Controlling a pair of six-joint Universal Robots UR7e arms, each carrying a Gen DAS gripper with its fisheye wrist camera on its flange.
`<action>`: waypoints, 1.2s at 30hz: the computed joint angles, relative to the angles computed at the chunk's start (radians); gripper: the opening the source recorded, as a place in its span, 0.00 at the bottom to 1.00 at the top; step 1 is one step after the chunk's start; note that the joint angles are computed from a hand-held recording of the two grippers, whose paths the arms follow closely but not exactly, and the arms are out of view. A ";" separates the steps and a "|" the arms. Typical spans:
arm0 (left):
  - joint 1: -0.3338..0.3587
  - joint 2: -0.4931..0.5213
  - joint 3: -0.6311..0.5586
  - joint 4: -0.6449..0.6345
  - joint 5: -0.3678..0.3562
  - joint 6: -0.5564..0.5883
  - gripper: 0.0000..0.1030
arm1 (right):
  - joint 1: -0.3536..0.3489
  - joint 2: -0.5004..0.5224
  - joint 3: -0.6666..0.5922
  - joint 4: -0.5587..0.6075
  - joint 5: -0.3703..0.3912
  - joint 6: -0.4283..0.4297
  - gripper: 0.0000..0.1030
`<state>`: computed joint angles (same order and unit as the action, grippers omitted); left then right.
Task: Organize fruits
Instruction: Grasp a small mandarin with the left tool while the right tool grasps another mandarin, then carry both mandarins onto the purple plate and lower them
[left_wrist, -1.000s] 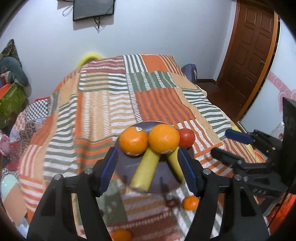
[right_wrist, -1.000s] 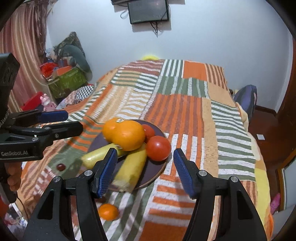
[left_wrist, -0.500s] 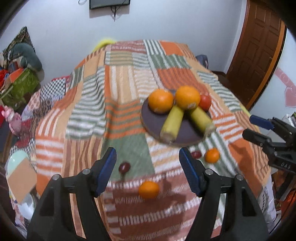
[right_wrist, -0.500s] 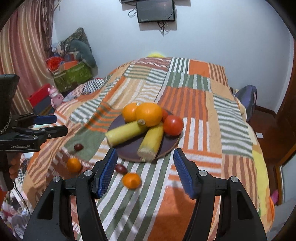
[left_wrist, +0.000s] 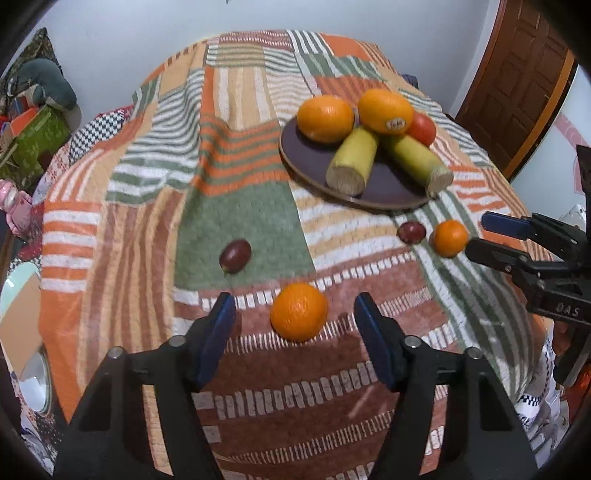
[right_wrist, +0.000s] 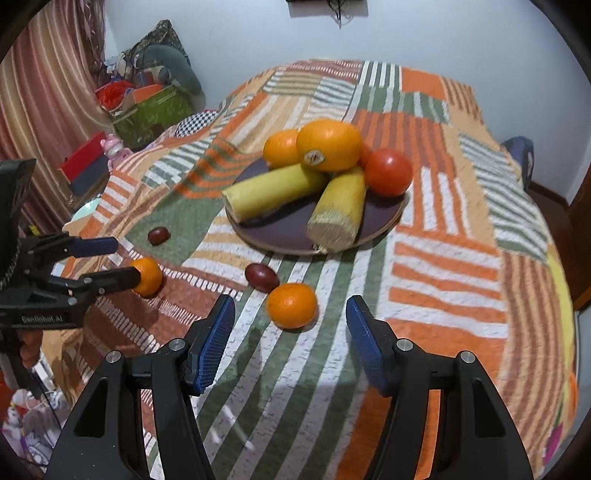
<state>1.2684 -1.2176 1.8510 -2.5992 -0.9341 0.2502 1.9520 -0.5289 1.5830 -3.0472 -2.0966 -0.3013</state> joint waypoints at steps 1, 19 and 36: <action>0.004 0.003 0.000 0.001 -0.003 0.002 0.58 | -0.002 0.002 -0.001 0.008 0.003 0.004 0.50; 0.034 0.024 -0.027 0.022 -0.056 -0.018 0.36 | -0.011 0.032 -0.029 0.027 -0.026 -0.012 0.31; -0.015 0.094 -0.153 -0.046 -0.071 0.028 0.36 | 0.009 0.047 -0.097 -0.051 0.006 -0.076 0.32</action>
<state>1.2530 -1.1233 1.6977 -2.6452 -1.0054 0.2779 1.9607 -0.4816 1.4857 -3.0985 -2.0907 -0.3777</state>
